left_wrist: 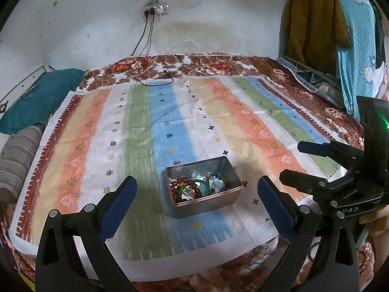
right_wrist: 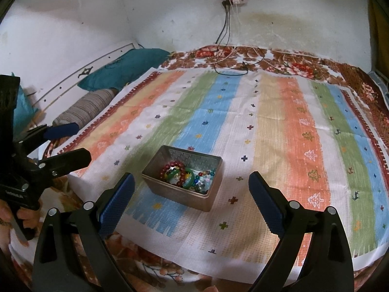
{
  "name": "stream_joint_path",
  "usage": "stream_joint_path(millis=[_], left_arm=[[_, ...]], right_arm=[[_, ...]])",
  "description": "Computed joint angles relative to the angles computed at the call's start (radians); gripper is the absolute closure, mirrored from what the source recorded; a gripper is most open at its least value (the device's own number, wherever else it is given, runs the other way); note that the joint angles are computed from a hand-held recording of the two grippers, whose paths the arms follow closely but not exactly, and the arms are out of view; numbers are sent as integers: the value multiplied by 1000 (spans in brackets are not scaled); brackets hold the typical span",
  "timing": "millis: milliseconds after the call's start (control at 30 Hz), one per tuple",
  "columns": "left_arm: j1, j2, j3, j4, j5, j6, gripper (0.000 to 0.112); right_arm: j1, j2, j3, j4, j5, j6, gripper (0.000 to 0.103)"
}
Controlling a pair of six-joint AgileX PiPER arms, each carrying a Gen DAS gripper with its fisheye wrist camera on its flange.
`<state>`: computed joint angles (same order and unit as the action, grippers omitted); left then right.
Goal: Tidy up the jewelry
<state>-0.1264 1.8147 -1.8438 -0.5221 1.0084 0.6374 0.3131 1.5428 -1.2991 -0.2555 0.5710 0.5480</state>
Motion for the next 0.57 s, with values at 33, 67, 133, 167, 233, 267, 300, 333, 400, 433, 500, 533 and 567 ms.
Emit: stream_joint_path(millis=[33,67,133,167,233,267,300,333,400,433,500,533,567], left_arm=[[0,-1,0,1,2,2,15],[2,-1,0,1,3,4,15],[1,0,-1,2,4,1,15],[1,0,-1,1,5,2,15],[3,0,-1,-3,10,5,15],[5,0,-1,-8,14,10,15],[8,0,-1,-17,20,18,15],[2,-2,4,-16,19,14,15],[-2,-6,10,-7,15,10,15],[-8,-9,14,5,6,2,15],[-13,-14,25,18,-7,-4,15],[-12,-11,19,12,0,0,15],[-11,-10,16,6,5,5,15]], right_arm=[[-1,0,2,1,-1,-2,8],[1,1,1,-2,1,-1,8],[7,1,2,-14,2,5,8],[9,0,2,-19,2,6,8],[13,-2,4,-27,2,13,8],[14,-1,4,-29,3,17,8],[16,-3,5,-32,2,23,8],[16,-4,6,-34,0,27,8],[16,-5,5,-38,1,34,7],[16,-6,7,-39,1,37,7],[16,-11,12,-42,-5,43,7],[15,-14,16,-36,-11,40,7],[11,-17,20,-26,-15,32,7]])
